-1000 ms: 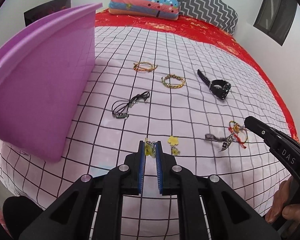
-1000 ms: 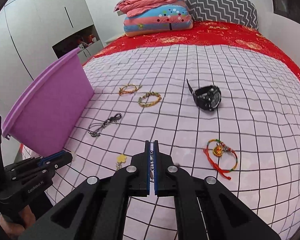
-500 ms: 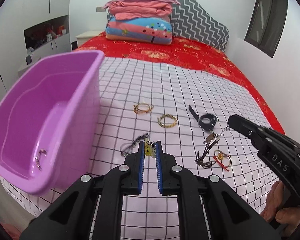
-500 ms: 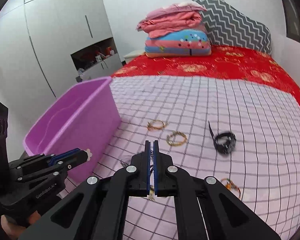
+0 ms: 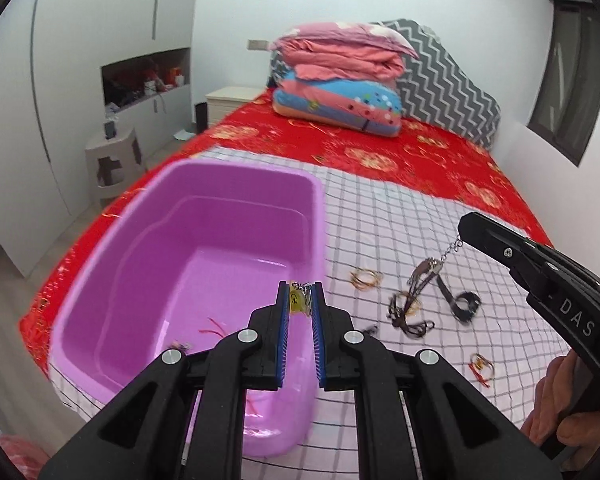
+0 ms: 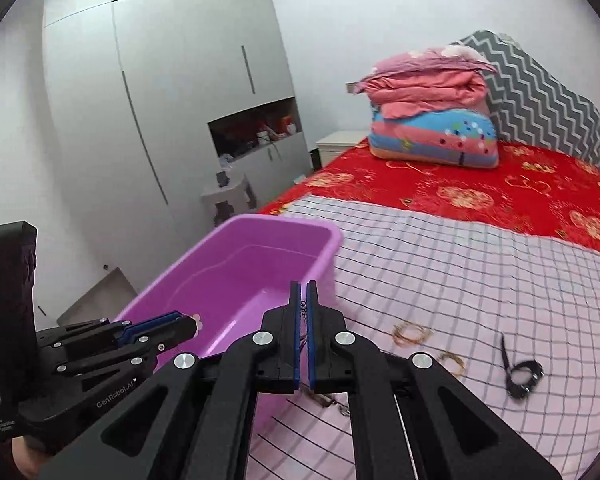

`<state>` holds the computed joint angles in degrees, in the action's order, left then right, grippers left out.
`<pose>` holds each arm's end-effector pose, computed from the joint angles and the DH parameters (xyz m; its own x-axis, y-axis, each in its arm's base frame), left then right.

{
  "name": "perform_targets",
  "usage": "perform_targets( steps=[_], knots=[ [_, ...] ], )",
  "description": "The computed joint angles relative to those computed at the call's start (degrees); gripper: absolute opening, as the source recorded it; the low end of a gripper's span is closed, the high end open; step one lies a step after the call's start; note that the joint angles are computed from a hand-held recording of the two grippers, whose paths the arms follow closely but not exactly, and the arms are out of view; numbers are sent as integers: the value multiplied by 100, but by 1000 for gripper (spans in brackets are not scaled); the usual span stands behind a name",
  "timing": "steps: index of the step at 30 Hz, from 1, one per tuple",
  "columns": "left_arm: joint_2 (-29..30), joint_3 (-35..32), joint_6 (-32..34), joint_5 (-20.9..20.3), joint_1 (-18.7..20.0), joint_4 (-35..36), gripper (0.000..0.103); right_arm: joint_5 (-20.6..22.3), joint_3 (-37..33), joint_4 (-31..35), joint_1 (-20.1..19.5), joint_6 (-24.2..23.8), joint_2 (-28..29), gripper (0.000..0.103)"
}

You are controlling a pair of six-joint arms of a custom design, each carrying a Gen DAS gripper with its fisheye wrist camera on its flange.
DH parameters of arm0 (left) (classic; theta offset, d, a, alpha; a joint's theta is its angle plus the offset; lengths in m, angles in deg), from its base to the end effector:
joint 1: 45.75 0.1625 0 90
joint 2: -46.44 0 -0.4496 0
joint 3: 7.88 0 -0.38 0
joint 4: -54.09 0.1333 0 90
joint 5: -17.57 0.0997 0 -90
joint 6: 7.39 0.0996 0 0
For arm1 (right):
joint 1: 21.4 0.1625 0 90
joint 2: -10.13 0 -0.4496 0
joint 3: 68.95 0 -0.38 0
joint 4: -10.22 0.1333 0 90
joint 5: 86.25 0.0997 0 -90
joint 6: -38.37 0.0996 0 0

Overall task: Organize jewelry
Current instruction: 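Carry the charm and necklace into the purple tub and open both tools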

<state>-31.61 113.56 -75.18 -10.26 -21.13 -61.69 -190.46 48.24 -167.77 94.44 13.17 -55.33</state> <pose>-0.3170 -0.3888 0.2668 -0.7838 -0.1651 -0.5987 0.3727 0.6462 -0.6660 0.3419 -0.4562 0.2543 -0.6971 -0.5731 0.4309 -0.7164 0.5324 -0.4509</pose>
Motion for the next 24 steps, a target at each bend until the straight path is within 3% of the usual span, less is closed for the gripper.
perform_targets(
  steps=[6, 12, 24],
  knots=[
    [-558, -86, -752, 342, 178, 1186, 11, 136, -546, 224, 333, 48, 637, 3],
    [-888, -47, -1104, 347, 459, 1702, 11, 171, -1014, 481, 532, 38, 1234, 3],
    [-993, 225, -759, -349, 1282, 1044, 12, -298, -1438, 1245, 462, 277, 2024, 3]
  ],
)
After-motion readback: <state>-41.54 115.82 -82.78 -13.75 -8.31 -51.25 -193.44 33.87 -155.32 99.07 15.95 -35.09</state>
